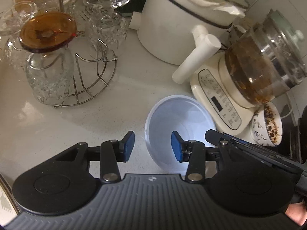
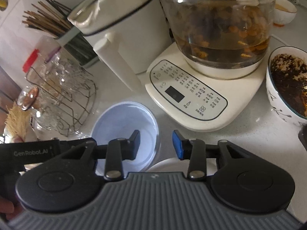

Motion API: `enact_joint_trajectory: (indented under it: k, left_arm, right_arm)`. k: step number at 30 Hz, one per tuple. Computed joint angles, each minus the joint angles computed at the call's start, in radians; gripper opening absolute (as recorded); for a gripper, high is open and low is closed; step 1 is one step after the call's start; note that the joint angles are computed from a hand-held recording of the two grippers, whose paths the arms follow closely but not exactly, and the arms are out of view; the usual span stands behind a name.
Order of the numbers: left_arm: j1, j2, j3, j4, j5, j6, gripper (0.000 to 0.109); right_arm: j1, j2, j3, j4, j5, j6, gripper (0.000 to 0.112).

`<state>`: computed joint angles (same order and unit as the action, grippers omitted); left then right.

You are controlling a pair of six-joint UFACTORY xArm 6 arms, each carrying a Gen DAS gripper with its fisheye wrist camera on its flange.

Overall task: Organize plates and bowls
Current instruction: 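Close both grippers on the rim of the light blue bowl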

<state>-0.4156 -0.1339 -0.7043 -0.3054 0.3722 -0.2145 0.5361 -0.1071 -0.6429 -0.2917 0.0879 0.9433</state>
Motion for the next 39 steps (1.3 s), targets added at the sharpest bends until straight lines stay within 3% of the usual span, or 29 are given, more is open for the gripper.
enact_joint_trajectory:
  k: [16,22,25,29,39]
  left_arm:
    - [0.014,0.079,-0.051,0.03,-0.001,-0.075,0.021]
    - [0.019,0.093,-0.072,-0.044,0.02,-0.007,0.017]
    - [0.02,0.086,-0.071,-0.031,0.025,-0.012,0.017]
    - [0.027,0.067,-0.068,-0.104,0.043,0.039,0.017]
    - [0.039,-0.053,-0.026,-0.105,0.078,0.023,0.017]
  right_arm:
    - [0.045,0.096,-0.065,0.381,0.012,-0.382,0.02]
    - [0.039,0.112,-0.069,0.295,-0.001,-0.306,0.015]
    - [0.035,0.11,-0.07,0.211,-0.001,-0.229,0.014]
    - [0.023,0.092,-0.069,0.086,0.013,-0.123,0.012]
    - [0.04,0.004,-0.032,0.093,0.011,-0.111,0.012]
